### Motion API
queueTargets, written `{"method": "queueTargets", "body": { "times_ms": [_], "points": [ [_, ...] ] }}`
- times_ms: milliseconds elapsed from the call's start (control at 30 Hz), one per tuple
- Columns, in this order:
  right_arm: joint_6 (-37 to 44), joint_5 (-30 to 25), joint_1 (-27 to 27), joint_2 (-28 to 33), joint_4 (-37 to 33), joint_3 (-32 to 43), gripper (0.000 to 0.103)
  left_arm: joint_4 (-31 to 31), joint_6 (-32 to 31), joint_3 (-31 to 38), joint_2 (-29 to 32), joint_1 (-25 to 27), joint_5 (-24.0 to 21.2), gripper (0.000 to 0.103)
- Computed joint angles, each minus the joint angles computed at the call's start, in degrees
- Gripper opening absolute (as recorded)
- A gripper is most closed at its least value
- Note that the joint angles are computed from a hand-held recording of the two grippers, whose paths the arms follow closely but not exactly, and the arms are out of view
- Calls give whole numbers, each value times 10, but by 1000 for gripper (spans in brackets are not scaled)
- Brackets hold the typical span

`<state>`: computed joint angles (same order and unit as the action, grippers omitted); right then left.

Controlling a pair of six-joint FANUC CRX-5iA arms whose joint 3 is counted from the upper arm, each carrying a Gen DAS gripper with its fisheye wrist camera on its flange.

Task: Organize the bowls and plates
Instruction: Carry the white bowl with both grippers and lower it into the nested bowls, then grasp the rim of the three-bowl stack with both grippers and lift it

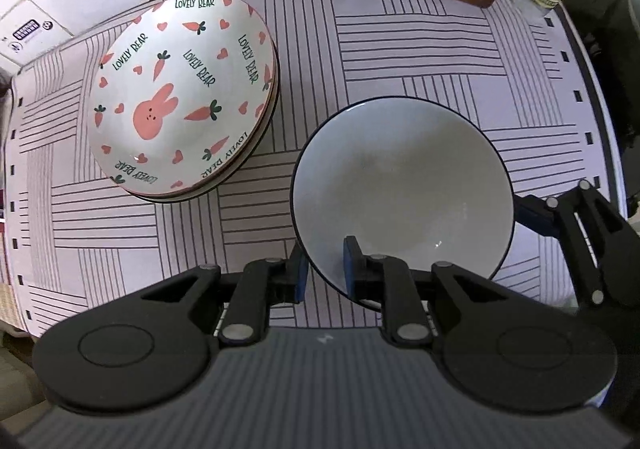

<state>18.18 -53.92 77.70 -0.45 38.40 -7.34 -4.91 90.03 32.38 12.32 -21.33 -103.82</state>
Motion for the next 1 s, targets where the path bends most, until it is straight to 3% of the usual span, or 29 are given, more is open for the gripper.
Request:
{"method": "queueTargets", "body": {
  "times_ms": [200,300,400,633,1000],
  "points": [
    [25,-40,5,21,-21,32,94,-23,9,-15,-10,-13,9,17],
    [3,-41,12,20,1,21,94,-17,7,-38,-26,-10,32,17],
    [-29,-43,15,19,11,18,93,9,-9,-59,-42,4,51,23],
    [-109,-70,46,11,56,18,93,117,-53,-112,-109,81,104,38],
    [-213,-148,115,26,133,25,93,262,-136,-256,-235,214,143,42]
  ]
}}
